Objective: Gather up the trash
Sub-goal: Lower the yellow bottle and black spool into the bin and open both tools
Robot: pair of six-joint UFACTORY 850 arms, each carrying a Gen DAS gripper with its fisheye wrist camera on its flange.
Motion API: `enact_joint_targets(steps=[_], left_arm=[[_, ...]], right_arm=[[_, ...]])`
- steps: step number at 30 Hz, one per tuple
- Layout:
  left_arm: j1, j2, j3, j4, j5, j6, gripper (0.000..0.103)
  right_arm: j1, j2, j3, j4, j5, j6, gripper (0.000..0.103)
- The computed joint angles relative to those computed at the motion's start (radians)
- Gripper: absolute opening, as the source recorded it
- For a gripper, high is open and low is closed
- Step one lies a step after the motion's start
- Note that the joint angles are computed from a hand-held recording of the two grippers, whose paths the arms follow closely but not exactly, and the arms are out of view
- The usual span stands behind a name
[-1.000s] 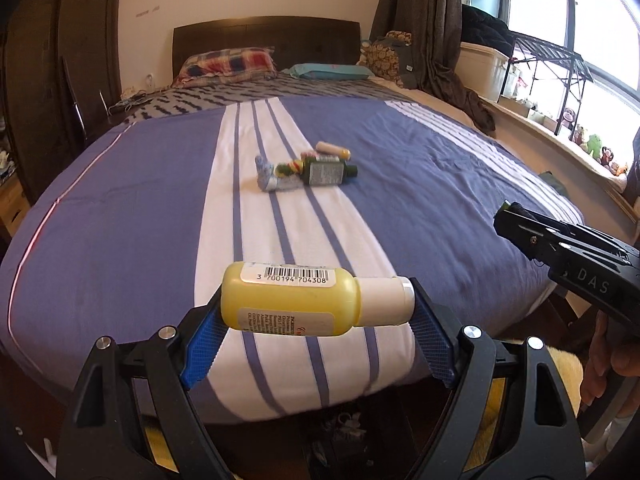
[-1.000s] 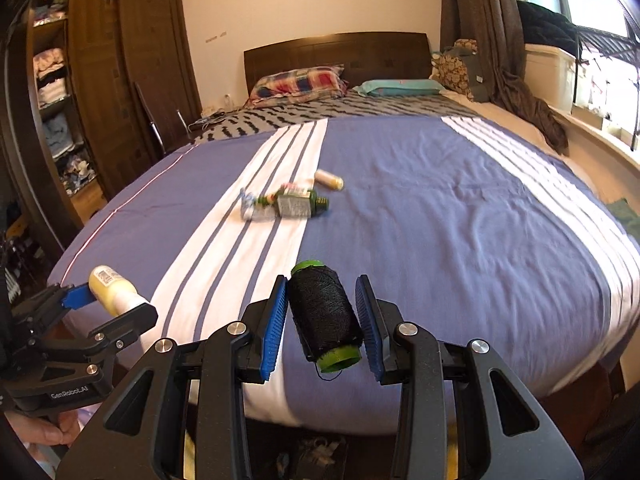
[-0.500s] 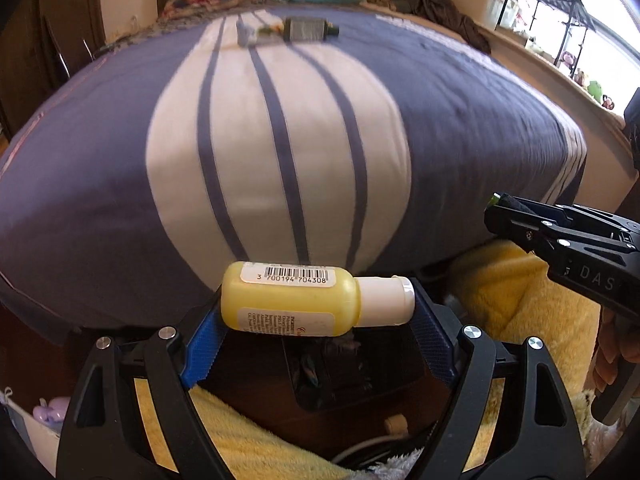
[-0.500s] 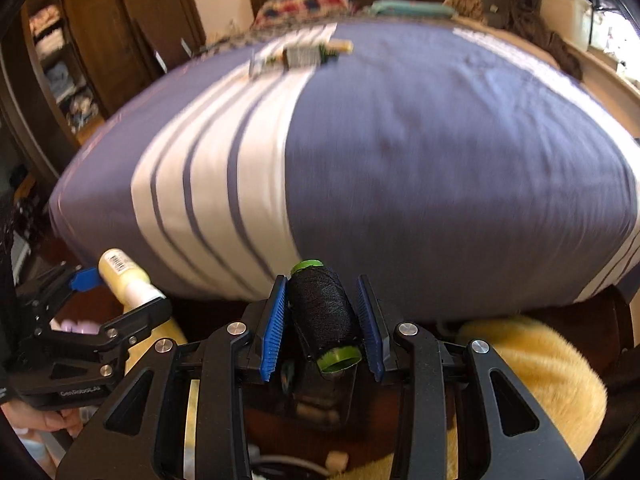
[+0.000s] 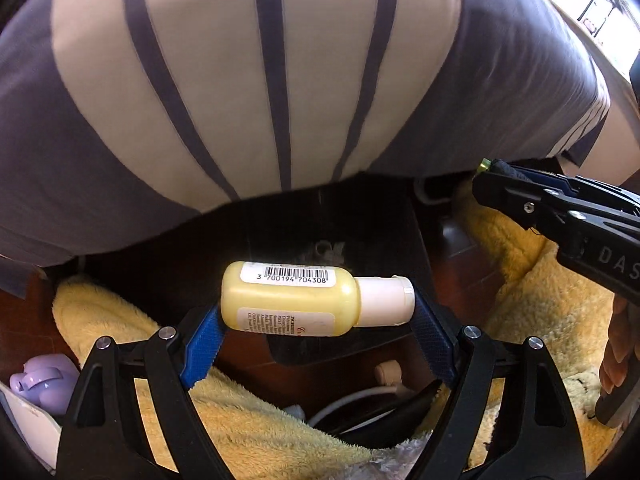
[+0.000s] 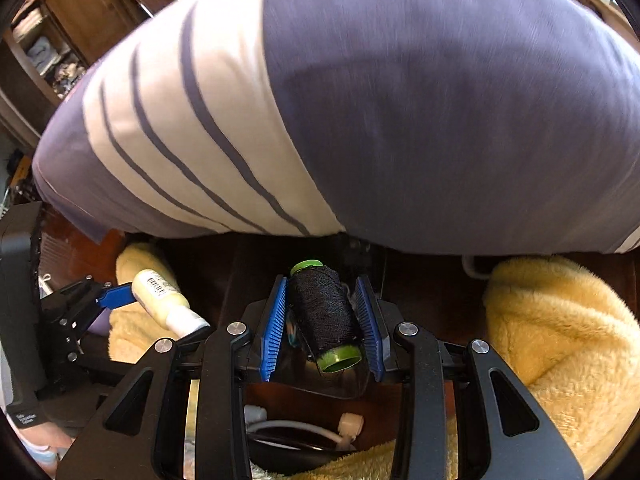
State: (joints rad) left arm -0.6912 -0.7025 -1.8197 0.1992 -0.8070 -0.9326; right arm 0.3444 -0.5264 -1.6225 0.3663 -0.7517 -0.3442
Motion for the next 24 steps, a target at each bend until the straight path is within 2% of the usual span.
enact_joint_targets(steps=[11, 12, 14, 19, 21, 24], left_arm=[[0.03, -0.055, -0.038, -0.119, 0.001, 0.109, 0.08], [0.032, -0.058, -0.042, -0.123, -0.007, 0.111, 0.08], [0.033, -0.057, -0.042, -0.127, -0.008, 0.107, 0.083], [0.029, -0.032, -0.022, -0.096, 0.004, 0.068, 0.094], [0.024, -0.018, -0.018, -0.071, 0.007, 0.047, 0.095], [0.028, 0.002, -0.014, -0.093, 0.009, 0.037, 0.095]], right_arm=[[0.002, -0.074, -0.061, 0.0, -0.062, 0.033, 0.038], [0.003, -0.073, -0.062, 0.0, -0.059, 0.034, 0.041], [0.001, -0.073, -0.062, -0.003, -0.051, 0.039, 0.056], [-0.011, -0.056, -0.06, 0.015, -0.027, 0.043, 0.06], [-0.019, -0.04, -0.055, 0.024, -0.01, 0.041, 0.062], [-0.031, -0.022, -0.056, 0.049, -0.002, 0.035, 0.071]])
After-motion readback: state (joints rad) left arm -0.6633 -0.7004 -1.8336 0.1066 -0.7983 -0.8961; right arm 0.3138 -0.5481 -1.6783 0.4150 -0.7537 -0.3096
